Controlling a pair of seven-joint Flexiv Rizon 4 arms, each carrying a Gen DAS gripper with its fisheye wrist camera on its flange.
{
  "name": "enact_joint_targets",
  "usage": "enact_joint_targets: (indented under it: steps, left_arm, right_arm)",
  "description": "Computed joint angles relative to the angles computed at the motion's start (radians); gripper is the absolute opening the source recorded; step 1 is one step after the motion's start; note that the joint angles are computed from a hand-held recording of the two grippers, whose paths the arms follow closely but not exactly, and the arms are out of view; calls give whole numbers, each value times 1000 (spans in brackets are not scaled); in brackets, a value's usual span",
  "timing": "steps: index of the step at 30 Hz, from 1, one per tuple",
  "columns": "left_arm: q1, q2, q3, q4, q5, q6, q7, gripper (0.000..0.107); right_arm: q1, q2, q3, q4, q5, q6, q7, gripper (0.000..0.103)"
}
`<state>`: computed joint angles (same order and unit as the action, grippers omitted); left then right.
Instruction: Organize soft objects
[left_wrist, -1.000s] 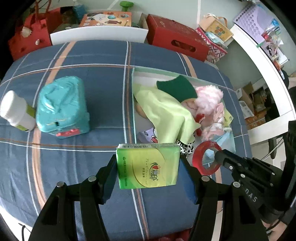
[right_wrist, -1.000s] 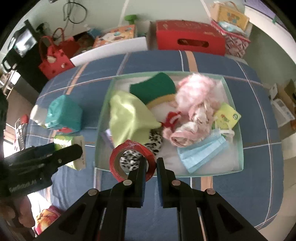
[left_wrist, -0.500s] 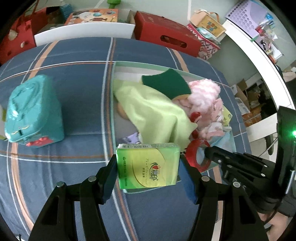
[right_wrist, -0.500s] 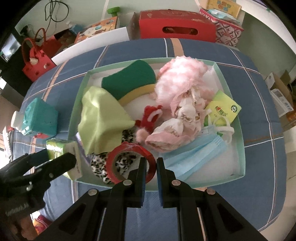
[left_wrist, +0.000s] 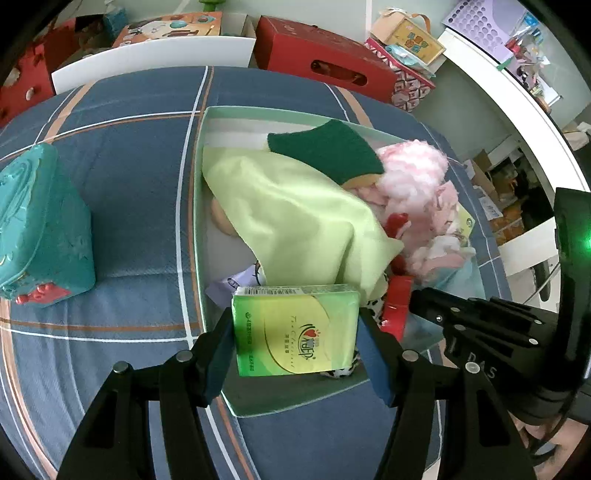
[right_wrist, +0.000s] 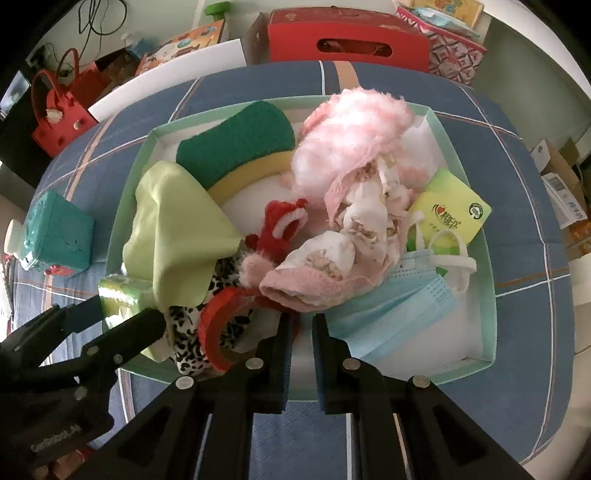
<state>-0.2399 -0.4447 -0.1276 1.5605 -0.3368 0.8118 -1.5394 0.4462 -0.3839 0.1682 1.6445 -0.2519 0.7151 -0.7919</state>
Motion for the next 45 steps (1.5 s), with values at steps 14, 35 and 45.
enact_joint_targets:
  steps: [14, 35, 45]
  left_arm:
    - [21, 46, -7, 44, -63, -20, 18, 74]
    - [17, 250, 131, 214, 357, 93, -245, 92]
    - [47, 322, 132, 264, 498, 81, -297, 92]
  right_arm:
    - [30, 28, -3, -4, -58, -21, 24, 13]
    - [96, 111, 9, 191, -225, 206, 326, 47]
    - [126, 124, 5, 236, -356, 208, 451, 64]
